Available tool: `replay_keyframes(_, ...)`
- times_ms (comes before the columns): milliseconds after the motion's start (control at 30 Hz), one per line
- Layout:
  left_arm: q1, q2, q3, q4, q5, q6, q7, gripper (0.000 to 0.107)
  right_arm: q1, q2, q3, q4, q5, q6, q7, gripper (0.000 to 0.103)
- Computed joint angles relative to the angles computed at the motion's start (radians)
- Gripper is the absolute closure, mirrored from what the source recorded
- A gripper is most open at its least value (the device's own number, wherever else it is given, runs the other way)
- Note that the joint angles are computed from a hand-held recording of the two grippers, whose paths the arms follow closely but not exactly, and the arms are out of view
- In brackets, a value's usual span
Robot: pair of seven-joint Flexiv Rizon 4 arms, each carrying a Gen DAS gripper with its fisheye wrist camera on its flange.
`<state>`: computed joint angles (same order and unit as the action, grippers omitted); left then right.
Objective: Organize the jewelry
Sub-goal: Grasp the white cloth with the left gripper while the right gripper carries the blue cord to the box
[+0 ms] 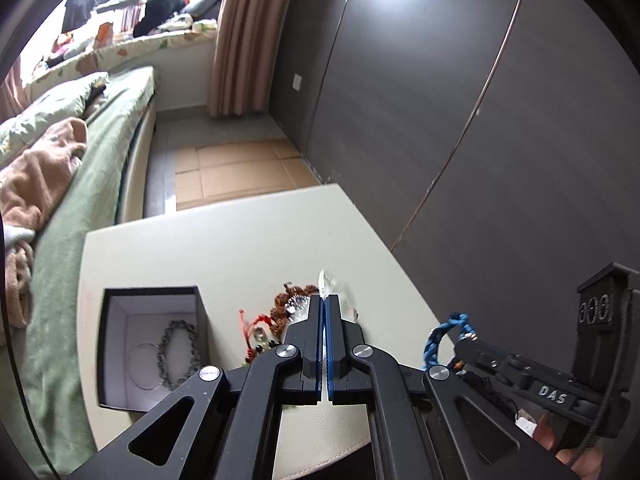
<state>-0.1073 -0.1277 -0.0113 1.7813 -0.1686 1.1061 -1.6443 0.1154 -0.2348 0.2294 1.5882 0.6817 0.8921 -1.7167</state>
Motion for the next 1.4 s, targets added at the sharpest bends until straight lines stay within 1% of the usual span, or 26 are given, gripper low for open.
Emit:
replay_keyframes(467,0.034,0.124,0.029,0.090,-0.020,0.077,0.010,0.107,0.052,0.048,0.010,0.010,-0.020,-0.001,-0.016,0.093)
replay_keyframes(733,0.060,0.183,0.048,0.165,-0.069,0.111,0.043,0.107,0.091,0.063,0.014,0.007,-0.044,0.006,-0.023,0.093)
replay_keyframes(933,0.079,0.200,0.064,0.200,-0.120,0.124,0.066,0.107,0.119,0.055,0.021,0.003,-0.068,0.003,-0.026,0.093)
replay_keyframes(1133,0.090,0.187,0.067,0.222,-0.167,0.161,0.073,0.107,0.136,0.043,0.025,0.004,-0.098,-0.002,-0.016,0.093)
replay_keyframes(1300,0.089,0.159,0.062,0.230,-0.235,0.172,0.105,0.106,0.147,0.029,0.028,-0.005,-0.124,-0.003,0.008,0.093)
replay_keyframes(1400,0.077,0.144,0.056,0.240,-0.375,0.155,0.199,0.106,0.151,0.014,0.032,-0.018,-0.135,-0.004,0.011,0.093)
